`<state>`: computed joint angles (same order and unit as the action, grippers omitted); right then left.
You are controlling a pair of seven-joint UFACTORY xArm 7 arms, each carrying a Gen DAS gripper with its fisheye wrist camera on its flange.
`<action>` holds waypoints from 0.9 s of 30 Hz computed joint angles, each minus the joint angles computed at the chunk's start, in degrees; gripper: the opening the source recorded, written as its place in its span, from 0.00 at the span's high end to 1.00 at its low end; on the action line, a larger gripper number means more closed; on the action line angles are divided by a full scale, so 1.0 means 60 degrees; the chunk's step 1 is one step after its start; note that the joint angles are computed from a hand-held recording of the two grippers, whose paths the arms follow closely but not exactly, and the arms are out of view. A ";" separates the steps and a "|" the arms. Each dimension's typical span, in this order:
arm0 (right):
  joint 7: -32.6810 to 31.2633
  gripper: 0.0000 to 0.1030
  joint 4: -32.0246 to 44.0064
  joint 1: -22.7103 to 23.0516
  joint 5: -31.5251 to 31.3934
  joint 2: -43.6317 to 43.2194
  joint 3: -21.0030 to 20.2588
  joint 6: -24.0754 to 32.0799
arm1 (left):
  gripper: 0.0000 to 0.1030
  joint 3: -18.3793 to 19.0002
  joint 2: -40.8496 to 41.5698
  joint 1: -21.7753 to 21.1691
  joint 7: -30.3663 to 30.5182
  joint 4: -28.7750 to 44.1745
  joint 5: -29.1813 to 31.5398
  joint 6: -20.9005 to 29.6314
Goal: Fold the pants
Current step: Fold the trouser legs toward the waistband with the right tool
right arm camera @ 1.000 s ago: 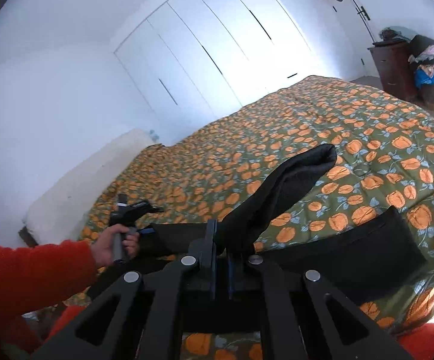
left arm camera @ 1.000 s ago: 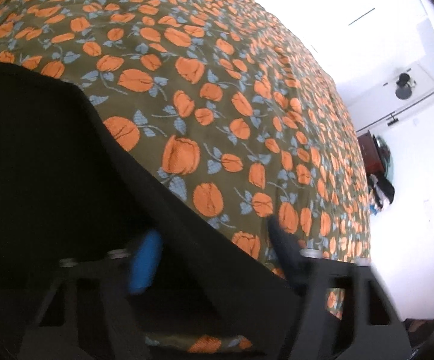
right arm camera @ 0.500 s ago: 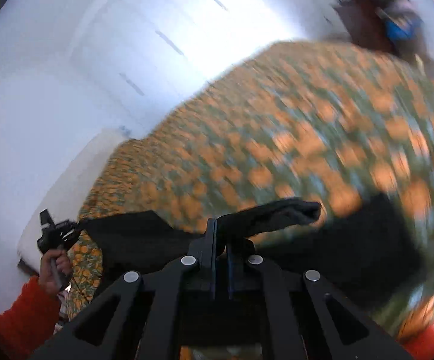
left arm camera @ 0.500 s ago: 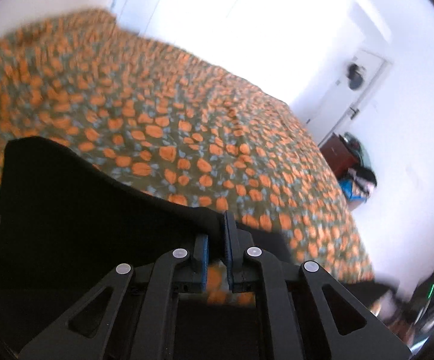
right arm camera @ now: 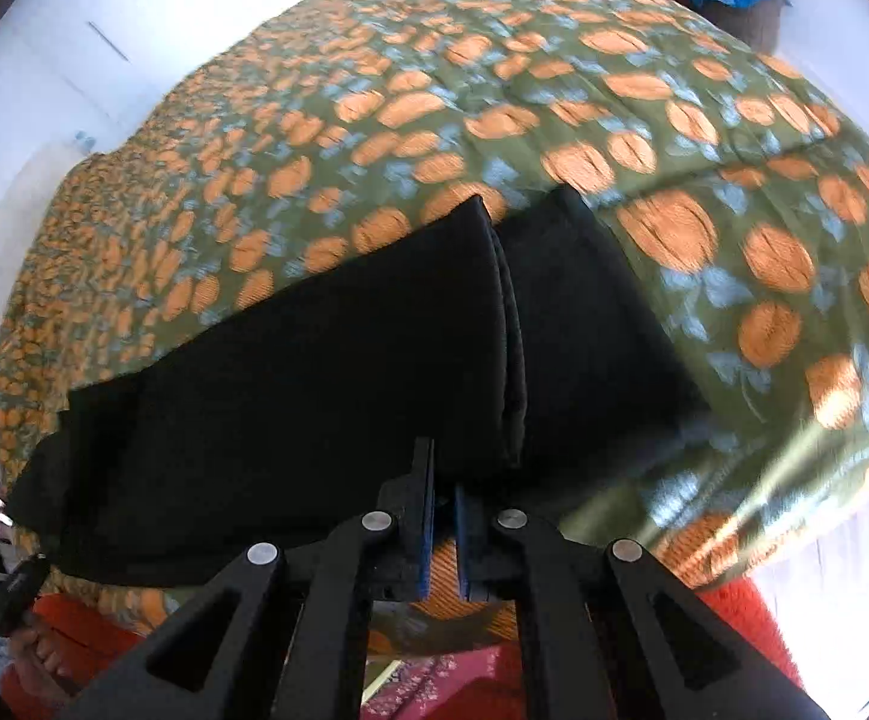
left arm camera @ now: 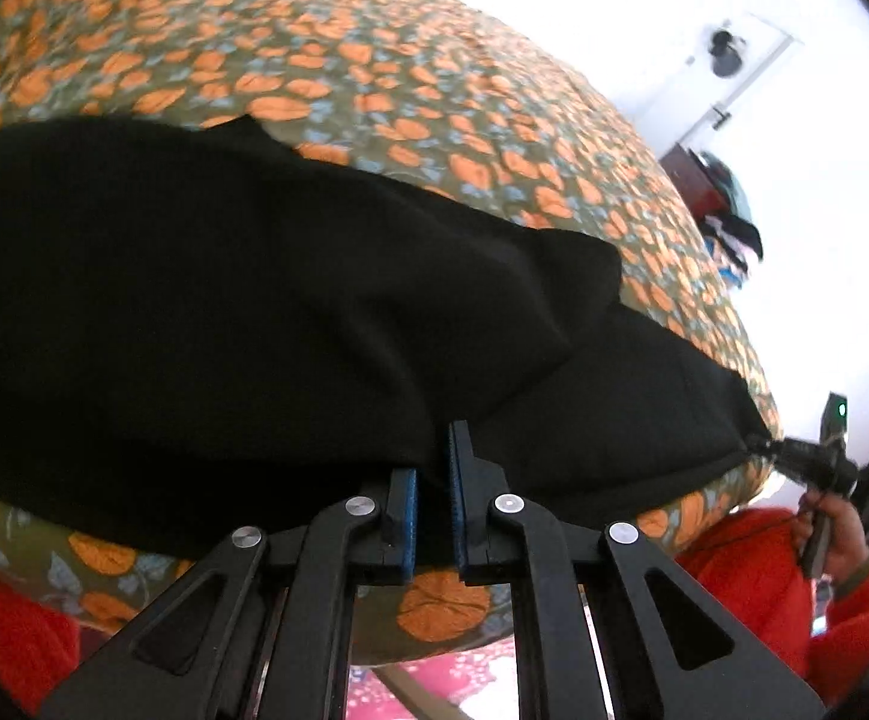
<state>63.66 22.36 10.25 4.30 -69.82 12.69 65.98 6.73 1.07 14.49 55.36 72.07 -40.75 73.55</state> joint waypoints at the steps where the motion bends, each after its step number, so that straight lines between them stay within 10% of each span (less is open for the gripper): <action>1: 0.0145 0.94 -0.0191 -0.0014 0.0107 -0.0247 -0.0069 -0.0006 | 0.93 -0.0012 -0.0032 -0.0010 0.0065 -0.0032 0.0021 0.0070; 15: 0.1181 0.93 -0.0549 -0.0583 -0.0261 -0.1624 0.0152 0.0713 | 0.89 0.0197 -0.0457 -0.0119 0.0898 -0.0737 -0.0027 -0.0010; 21: 0.0828 0.59 -0.0609 -0.0376 -0.0330 -0.1567 0.0111 0.0097 | 0.64 0.0305 -0.0177 0.0107 0.0612 -0.0475 -0.0437 0.0336; 25: 0.0819 0.55 -0.0700 -0.0344 -0.0309 -0.1745 0.0143 -0.0090 | 0.70 0.0265 0.0068 0.0296 0.0312 -0.0296 -0.0637 0.0530; 27: 0.0952 0.56 -0.0839 -0.0387 -0.0241 -0.1979 0.0100 -0.0116 | 0.88 0.0206 0.0101 0.0320 0.0336 -0.0298 -0.0602 0.0479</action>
<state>69.37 17.32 7.92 2.85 -81.70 13.30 65.28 7.96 1.67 16.41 57.37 70.28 -44.36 76.43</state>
